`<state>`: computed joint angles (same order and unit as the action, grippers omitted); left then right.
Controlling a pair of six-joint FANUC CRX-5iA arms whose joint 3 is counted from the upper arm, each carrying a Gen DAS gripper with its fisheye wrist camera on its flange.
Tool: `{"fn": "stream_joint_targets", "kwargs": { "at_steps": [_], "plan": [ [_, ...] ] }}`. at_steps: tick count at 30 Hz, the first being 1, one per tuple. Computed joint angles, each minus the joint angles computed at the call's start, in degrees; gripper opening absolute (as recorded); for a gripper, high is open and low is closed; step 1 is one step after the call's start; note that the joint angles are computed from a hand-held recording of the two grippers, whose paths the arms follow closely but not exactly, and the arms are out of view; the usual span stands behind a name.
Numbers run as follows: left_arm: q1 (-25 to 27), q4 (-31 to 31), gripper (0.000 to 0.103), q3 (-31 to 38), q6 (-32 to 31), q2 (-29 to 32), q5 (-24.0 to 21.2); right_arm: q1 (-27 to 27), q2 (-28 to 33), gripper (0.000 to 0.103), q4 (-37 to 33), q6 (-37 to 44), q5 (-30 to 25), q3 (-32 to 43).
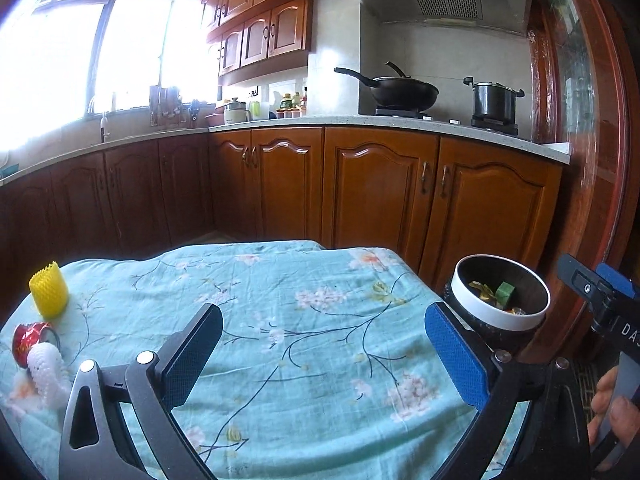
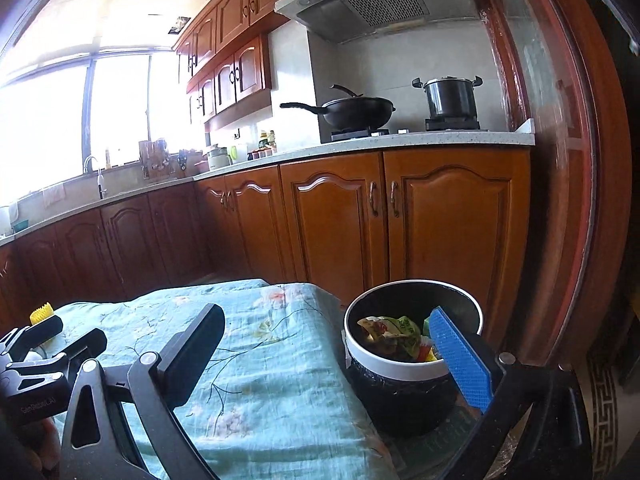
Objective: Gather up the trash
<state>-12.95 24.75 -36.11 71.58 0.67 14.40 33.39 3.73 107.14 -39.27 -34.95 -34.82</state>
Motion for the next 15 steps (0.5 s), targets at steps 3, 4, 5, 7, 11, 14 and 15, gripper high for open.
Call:
{"fn": "stream_joint_targets", "kwargs": {
  "at_steps": [3,4,5,7,11,14,15],
  "plan": [
    [1.3,-3.4,0.102,1.7,3.4,0.1,-2.1,0.1,0.6,0.103,-1.5,1.2,0.9,0.3],
    [2.2,-5.5,0.102,2.9,5.1,0.4,-3.2,0.2,0.7,0.103,-1.9,1.5,1.0,0.3],
    [2.6,-6.7,0.102,3.4,5.9,0.5,-3.8,0.1,0.7,0.103,-1.9,1.4,1.2,0.2],
    [2.3,-5.3,0.102,3.5,4.1,0.7,-3.8,-0.3,0.5,0.103,-1.3,0.7,1.8,0.0],
    [1.8,-3.8,0.102,3.6,1.7,1.0,-3.4,-0.3,0.4,0.103,-1.4,0.9,1.7,0.0],
    [1.4,-2.9,0.102,3.2,0.4,1.0,-2.6,-0.5,0.2,0.103,-1.2,0.9,2.0,0.0],
    [1.3,-2.4,0.102,3.2,-0.2,1.1,-2.5,-0.6,0.2,0.103,-1.3,1.1,2.1,0.1]
  ]
}}
